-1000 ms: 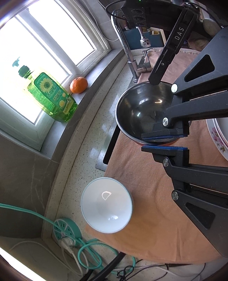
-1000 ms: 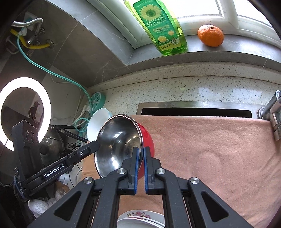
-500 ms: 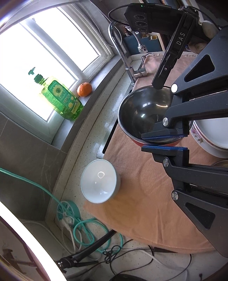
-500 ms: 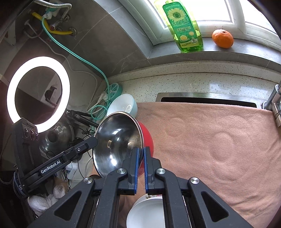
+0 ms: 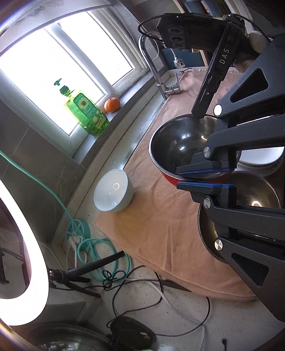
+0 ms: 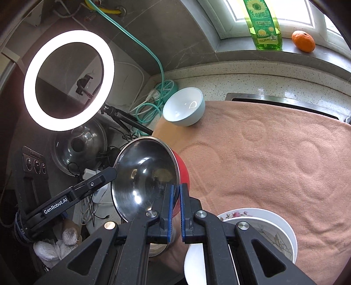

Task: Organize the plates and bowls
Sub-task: 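Lift the red-bottomed bowl and carry it over the large steel bowl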

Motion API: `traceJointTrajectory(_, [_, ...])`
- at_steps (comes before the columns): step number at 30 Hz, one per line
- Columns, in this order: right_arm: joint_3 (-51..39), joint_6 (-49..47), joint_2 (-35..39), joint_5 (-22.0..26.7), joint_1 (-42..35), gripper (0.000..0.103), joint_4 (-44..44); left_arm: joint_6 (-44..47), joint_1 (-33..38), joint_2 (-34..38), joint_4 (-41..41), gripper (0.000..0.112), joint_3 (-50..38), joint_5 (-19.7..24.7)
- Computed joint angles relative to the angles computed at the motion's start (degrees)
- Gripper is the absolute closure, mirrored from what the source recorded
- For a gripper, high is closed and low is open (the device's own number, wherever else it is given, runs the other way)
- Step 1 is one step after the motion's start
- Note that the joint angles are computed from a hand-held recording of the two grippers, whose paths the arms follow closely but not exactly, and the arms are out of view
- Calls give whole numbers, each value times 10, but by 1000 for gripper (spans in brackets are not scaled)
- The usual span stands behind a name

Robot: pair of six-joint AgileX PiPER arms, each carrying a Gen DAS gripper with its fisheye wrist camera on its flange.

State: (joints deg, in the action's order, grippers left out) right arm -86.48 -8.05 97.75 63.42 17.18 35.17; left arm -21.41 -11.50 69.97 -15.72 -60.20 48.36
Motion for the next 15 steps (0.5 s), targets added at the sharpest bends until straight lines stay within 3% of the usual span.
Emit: traceJointTrajectory(15, [57,18,-4,-29,92,97,-18,32,73,-102,-21,107,104,30])
